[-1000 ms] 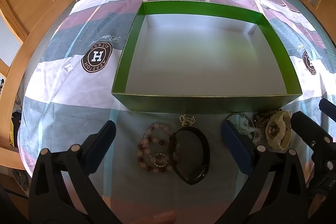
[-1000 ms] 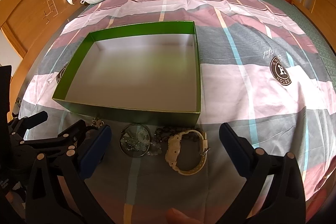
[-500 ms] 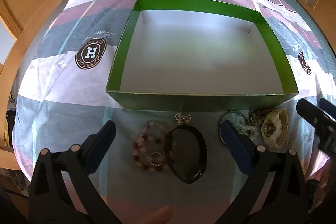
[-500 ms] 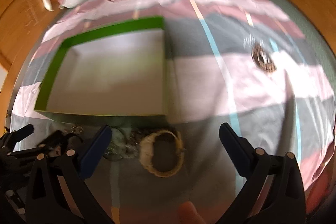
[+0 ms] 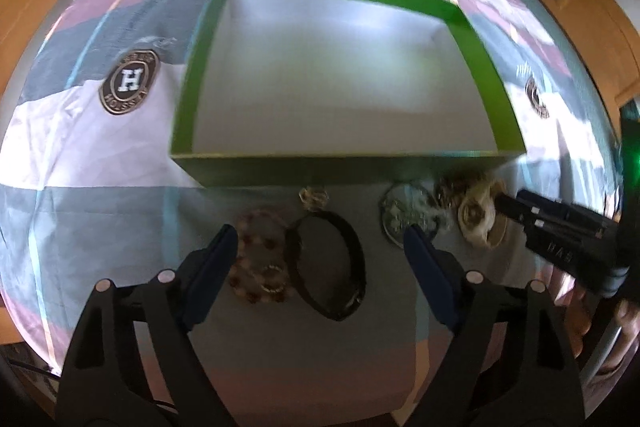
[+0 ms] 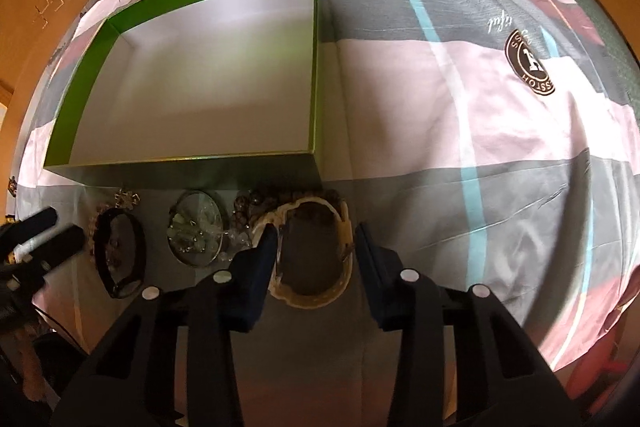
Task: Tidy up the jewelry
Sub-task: 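Grasp the black strap watch with the left tool while the right tool grasps the white watch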
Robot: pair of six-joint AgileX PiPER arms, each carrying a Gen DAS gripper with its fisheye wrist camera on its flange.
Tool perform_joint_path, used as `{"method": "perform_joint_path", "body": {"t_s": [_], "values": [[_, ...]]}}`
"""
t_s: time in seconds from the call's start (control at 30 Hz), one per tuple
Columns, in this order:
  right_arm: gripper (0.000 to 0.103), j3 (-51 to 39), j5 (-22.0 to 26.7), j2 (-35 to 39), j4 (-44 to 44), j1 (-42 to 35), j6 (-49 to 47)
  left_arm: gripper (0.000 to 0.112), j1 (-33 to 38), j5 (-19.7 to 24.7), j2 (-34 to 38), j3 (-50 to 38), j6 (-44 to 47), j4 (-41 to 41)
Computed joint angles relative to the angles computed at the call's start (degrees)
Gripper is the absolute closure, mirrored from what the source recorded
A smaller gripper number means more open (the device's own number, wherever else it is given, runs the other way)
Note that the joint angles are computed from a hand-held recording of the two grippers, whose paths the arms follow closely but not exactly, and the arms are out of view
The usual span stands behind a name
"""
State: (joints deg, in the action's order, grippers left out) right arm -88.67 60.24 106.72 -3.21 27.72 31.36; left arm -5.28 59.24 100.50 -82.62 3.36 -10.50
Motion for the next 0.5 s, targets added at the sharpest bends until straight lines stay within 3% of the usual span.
{"method": "perform_joint_path", "body": {"t_s": [0.07,0.17,0.23,0.33,0.47,0.5], "values": [[0.061,0.2,-0.2,0.0,0.0,-0.4,0.4,0.03,-0.6,1.0,1.0,0.0,-0.5,0.9],[0.061,0.8,-0.5,-0.4,0.5,-1.4,0.8,0.046,-0.4,2.3,3.1,-0.9,-1.8,2.0],[0.061,0.5,0.0,-0.4,-0.5,-1.5,1.1,0.063,0.0,3.1,4.5,-1.3,-2.8,2.5],[0.061,-0.1,1.3,0.2,-1.6,-1.1,0.5,0.071,0.2,4.1,6.1,-1.9,-4.5,3.7],[0.061,-0.6,2.3,1.2,-1.6,-1.5,-0.3,0.074,-0.5,3.7,6.6,-1.3,-5.9,5.1],[0.061,-0.4,2.2,1.3,-1.4,-1.6,-0.3,0.081,-0.5,3.6,6.8,-1.2,-6.2,5.4]]}}
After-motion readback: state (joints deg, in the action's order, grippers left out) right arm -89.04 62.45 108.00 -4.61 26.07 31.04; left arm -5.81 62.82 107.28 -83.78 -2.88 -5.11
